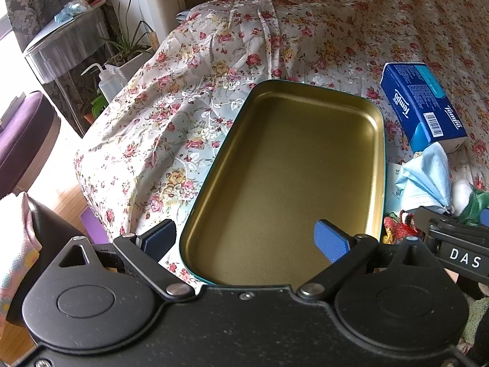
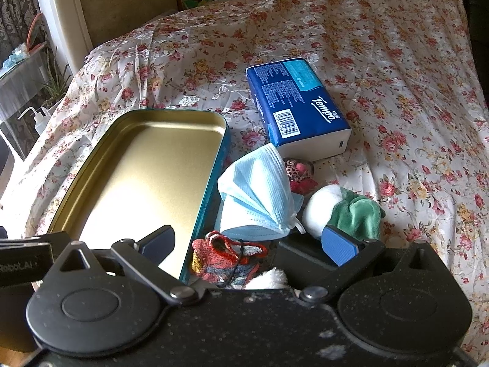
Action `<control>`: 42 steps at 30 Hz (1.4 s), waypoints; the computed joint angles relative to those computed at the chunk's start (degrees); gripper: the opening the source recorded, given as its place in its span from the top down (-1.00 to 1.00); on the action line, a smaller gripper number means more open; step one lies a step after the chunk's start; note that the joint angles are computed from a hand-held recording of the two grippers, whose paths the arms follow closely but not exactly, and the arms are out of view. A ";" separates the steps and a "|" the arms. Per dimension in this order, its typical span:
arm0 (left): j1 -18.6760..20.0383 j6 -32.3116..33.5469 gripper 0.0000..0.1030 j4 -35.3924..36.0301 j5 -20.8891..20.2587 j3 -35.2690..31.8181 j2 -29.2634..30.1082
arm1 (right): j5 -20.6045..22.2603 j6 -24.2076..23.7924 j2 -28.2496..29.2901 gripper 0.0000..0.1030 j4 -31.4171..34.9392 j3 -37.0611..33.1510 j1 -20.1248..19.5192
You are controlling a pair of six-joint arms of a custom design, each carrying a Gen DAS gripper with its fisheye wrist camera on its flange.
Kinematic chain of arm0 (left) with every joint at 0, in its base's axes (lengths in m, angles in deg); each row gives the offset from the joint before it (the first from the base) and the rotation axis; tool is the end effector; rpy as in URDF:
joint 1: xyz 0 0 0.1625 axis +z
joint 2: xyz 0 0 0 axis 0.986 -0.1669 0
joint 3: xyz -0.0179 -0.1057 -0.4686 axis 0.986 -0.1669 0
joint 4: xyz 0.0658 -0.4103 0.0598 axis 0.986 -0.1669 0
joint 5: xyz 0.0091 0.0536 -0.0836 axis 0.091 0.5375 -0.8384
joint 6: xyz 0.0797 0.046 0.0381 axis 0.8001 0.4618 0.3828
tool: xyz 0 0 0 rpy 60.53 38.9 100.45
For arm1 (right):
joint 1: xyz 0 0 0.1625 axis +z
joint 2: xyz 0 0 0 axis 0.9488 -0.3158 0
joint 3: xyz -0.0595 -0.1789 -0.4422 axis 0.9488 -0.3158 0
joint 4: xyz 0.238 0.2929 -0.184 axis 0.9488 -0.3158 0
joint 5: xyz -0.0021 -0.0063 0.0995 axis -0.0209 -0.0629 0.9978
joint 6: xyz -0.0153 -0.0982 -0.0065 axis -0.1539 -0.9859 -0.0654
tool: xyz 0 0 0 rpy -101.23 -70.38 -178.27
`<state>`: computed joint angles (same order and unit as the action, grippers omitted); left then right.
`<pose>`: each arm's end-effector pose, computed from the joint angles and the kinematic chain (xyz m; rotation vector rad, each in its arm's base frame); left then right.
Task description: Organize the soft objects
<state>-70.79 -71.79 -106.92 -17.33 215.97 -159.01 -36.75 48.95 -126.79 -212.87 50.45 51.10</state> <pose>-0.2435 -0.2240 0.2201 -0.6320 1.8310 -0.9282 0.3204 -0.3366 0.1329 1.1543 -2.4013 0.4168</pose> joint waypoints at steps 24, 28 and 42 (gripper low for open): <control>-5.47 6.73 -0.83 -3.39 8.27 0.14 2.03 | -15.46 -11.16 -6.82 -0.99 -23.33 8.28 -0.10; -5.36 13.12 -0.83 -11.99 8.93 1.60 2.21 | -14.06 -3.97 -15.53 -0.99 -0.91 5.82 -2.99; -1.53 31.43 -0.70 -33.63 7.23 4.76 6.87 | -13.88 8.86 -17.88 -0.58 18.34 3.59 -9.02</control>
<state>-72.33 -40.36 -140.55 -10.10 220.74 -152.14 -50.63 57.80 -144.67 -194.53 54.04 42.08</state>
